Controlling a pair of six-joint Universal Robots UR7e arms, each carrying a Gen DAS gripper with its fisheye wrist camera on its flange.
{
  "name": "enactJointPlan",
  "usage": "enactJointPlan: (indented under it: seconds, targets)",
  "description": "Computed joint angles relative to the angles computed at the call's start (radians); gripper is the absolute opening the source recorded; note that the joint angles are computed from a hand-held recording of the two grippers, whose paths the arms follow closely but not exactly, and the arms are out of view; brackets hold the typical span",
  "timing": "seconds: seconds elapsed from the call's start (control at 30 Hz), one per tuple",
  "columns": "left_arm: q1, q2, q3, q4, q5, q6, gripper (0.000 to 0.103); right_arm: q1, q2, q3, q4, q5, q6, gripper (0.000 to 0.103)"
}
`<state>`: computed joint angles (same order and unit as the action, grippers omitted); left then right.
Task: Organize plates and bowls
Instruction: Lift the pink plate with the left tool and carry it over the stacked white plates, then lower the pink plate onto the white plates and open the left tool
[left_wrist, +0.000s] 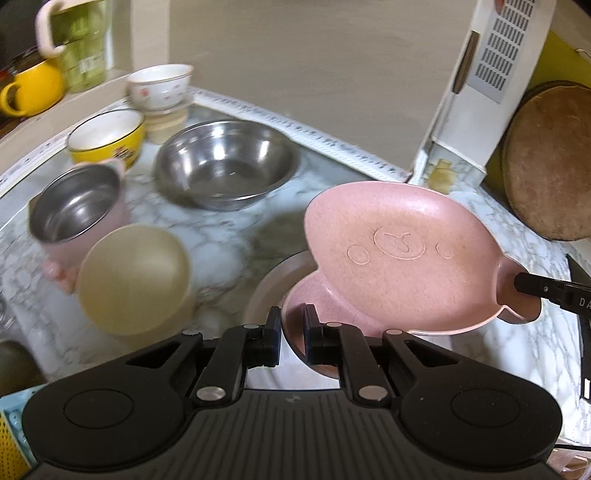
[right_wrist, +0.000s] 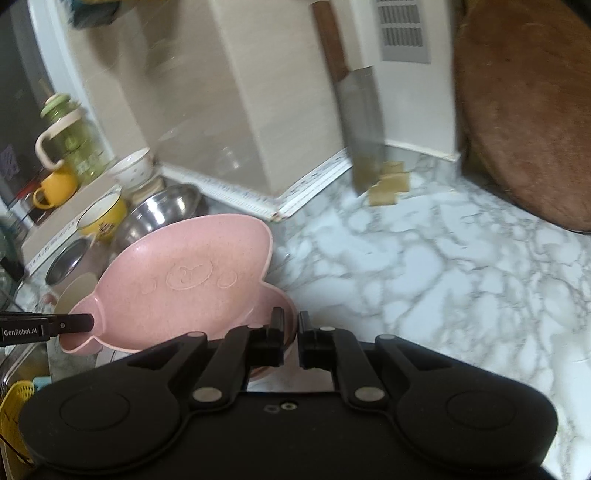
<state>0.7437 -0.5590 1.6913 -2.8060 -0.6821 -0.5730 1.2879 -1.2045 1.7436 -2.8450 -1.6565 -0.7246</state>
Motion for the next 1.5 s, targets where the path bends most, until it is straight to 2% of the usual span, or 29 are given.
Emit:
enactJointPlan:
  seconds: [0.2,0.6,1.5]
  targets:
    - [-0.012,-0.017,0.081,-0.059,0.037,-0.01,0.011,0.007,0.009,0.035,-0.018,-0.01,-0.022,0.009]
    - [-0.023,-0.037,0.163,-0.082,0.024,-0.067,0.011,-0.008,-0.012,0.083,-0.013,-0.003,-0.037,0.009]
    - [-0.032,-0.043,0.208,-0.039,0.028,-0.124,0.011,-0.031,-0.025,0.114,0.039,-0.022,-0.033,0.009]
